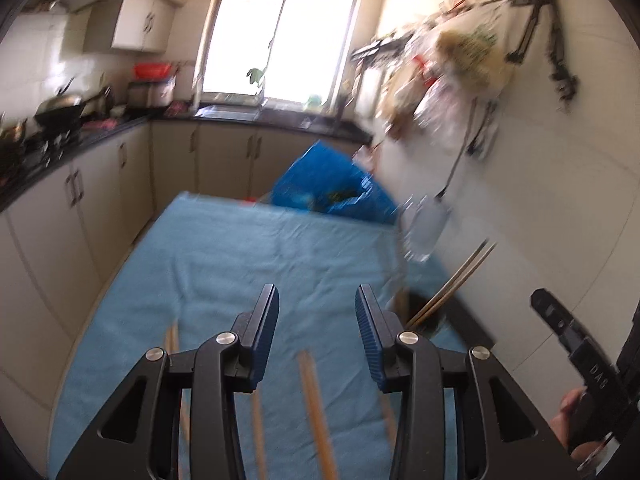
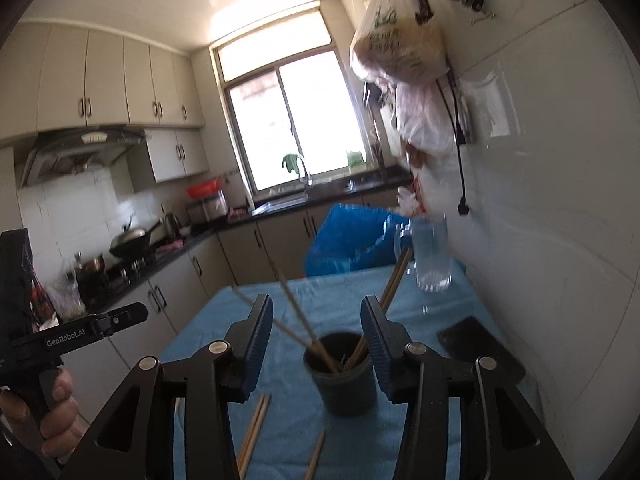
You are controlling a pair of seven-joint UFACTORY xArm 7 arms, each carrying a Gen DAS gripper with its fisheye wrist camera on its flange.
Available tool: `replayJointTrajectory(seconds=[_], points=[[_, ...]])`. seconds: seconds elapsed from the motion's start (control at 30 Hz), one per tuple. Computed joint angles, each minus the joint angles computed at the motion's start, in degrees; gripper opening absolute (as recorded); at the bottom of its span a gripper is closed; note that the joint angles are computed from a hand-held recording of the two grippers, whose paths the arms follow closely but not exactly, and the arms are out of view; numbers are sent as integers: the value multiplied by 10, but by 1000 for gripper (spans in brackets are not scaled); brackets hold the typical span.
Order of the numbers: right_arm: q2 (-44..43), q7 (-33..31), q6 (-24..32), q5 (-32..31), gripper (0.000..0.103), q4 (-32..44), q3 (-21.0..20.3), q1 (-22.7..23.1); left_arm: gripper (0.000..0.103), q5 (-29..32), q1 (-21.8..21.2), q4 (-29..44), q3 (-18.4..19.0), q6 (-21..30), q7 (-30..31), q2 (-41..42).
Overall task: Organize utensils
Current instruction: 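Return both tools over the remaining chopsticks and grasp one with each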
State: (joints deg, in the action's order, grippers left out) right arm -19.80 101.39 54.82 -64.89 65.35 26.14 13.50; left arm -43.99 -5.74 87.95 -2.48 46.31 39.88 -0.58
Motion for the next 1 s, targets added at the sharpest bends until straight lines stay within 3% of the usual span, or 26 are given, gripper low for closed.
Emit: replayJointTrajectory(seconds=[0.2, 0.43, 0.7, 0.77, 0.83, 0.93, 1.0], points=[[45, -21, -39, 52, 50, 5, -24, 22, 38, 52, 25, -8, 12, 42, -42, 30], [89, -52, -60, 85, 50, 29, -50, 47, 38, 130, 35, 35, -4, 82, -92, 96], [105, -66, -49, 86, 50, 38, -64, 73, 37, 208, 23, 174, -34, 158, -163, 222], [107, -70, -47, 87, 50, 39, -66, 77, 32, 246, 5, 201, -31, 154, -195, 248], [107, -74, -49, 92, 50, 37, -70, 79, 20, 257, 2, 240, -38, 175, -207, 278], [110, -86, -54, 106, 50, 39, -76, 80, 15, 292, -15, 286, -35, 192, -240, 316], [114, -91, -58, 114, 50, 42, -78, 81, 12, 303, -19, 279, -35, 171, -248, 316]])
